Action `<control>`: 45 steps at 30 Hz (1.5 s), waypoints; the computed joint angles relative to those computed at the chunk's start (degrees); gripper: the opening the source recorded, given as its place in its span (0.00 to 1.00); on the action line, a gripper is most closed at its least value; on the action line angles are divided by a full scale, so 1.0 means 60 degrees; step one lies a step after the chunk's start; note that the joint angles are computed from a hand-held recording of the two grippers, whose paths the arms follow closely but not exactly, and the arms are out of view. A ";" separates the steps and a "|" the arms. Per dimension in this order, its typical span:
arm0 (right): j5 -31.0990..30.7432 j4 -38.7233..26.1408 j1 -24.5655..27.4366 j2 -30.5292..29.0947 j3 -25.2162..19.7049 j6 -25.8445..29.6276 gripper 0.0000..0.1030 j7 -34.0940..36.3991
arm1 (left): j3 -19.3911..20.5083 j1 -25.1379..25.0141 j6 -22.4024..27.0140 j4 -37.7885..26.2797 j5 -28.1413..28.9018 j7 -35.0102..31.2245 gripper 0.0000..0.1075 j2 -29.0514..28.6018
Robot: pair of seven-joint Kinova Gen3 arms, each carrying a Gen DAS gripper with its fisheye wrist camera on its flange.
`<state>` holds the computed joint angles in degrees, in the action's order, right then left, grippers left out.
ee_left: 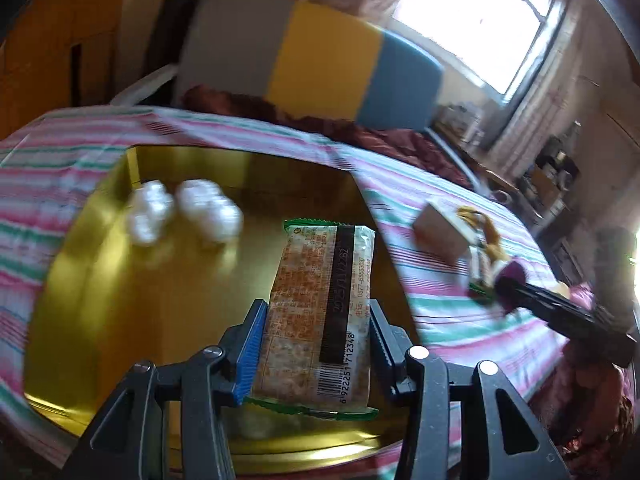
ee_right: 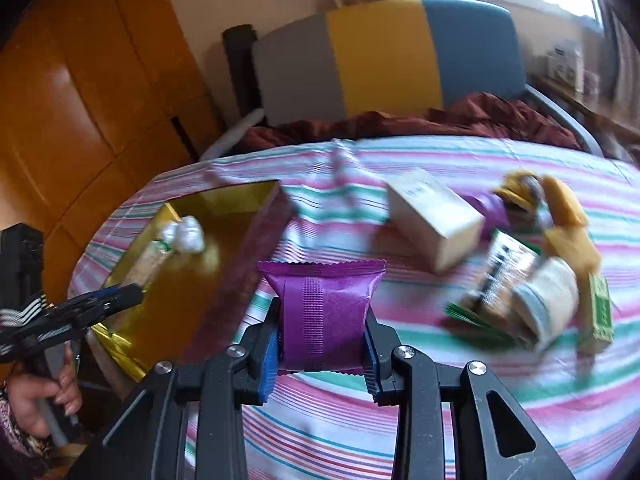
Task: Organize objects
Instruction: 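Carry the cracker packet into the tray and open the left tool while right carries purple packet, then drop the purple packet into the tray by opening the right tool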
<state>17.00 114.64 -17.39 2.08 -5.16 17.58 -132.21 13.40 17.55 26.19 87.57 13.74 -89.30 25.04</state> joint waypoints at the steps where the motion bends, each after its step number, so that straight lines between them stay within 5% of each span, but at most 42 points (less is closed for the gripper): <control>1: 0.0051 -0.0150 -0.0074 0.0087 -0.0054 0.0043 0.34 -0.0023 | -0.0173 0.0053 0.0068 -0.0041 -0.0023 0.0056 0.45 0.0025; 16: -0.1041 -0.2406 -0.1315 0.1676 -0.0248 0.0785 0.34 0.1725 | -0.1683 0.0529 0.2078 -0.1674 -0.2121 0.2223 0.45 0.0932; 21: -0.1329 -0.2729 -0.1519 0.1880 -0.0198 0.0981 0.34 0.2093 | -0.1686 0.0415 0.2708 -0.2056 -0.2360 0.2681 0.46 0.1135; 24: -0.1416 -0.2897 -0.1617 0.2001 -0.0153 0.1159 0.34 0.2207 | -0.1759 0.0465 0.2475 -0.1770 -0.2490 0.3085 0.47 0.0942; 34: -0.2024 -0.3915 -0.1692 0.2803 -0.0276 0.2134 0.34 0.2875 | -0.2146 0.0749 -0.0213 0.0524 -0.2825 0.4852 0.49 -0.0405; 45: -0.2667 -0.6263 -0.1756 0.4323 -0.0273 0.4162 0.34 0.3623 | -0.2170 0.0816 0.0002 0.0558 -0.3326 0.5900 0.50 -0.0496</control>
<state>0.99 77.06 -27.93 28.01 -6.80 42.55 -110.48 0.38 22.45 26.21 90.92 -6.22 -53.89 22.07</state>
